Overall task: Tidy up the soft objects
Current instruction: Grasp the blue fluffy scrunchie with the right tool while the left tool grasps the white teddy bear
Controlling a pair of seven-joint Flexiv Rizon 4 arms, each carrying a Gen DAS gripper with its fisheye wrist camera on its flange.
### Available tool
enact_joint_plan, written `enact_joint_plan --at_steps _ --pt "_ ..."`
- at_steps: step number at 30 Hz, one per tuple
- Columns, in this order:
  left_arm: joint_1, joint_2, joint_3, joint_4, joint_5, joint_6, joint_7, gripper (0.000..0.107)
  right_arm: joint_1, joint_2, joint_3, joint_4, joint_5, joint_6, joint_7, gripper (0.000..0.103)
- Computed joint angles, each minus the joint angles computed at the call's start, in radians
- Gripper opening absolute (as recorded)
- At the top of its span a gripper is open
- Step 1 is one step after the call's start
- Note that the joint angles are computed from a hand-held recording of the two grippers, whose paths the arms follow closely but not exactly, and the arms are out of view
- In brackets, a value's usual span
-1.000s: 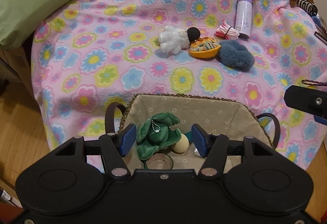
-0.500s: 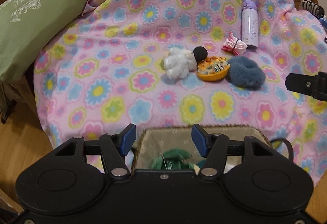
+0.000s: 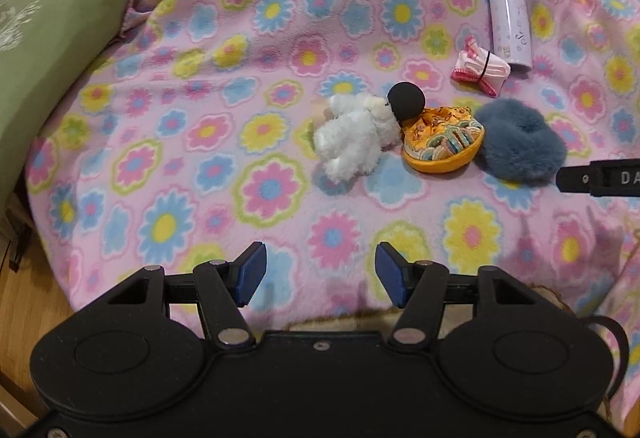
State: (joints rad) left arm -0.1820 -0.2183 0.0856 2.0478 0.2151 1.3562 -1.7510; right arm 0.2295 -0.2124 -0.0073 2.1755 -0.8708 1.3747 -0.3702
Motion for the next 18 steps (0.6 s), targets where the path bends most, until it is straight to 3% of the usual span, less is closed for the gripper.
enact_joint_plan --at_steps 8,18 --pt "0.042 -0.083 -0.059 -0.067 -0.129 -0.020 0.118 0.058 0.015 -0.115 0.013 -0.104 0.161 -0.032 -0.149 0.085" --pt "0.046 -0.174 -0.071 -0.142 -0.226 -0.060 0.210 0.057 0.048 -0.239 0.011 -0.256 0.318 -0.106 -0.304 0.086"
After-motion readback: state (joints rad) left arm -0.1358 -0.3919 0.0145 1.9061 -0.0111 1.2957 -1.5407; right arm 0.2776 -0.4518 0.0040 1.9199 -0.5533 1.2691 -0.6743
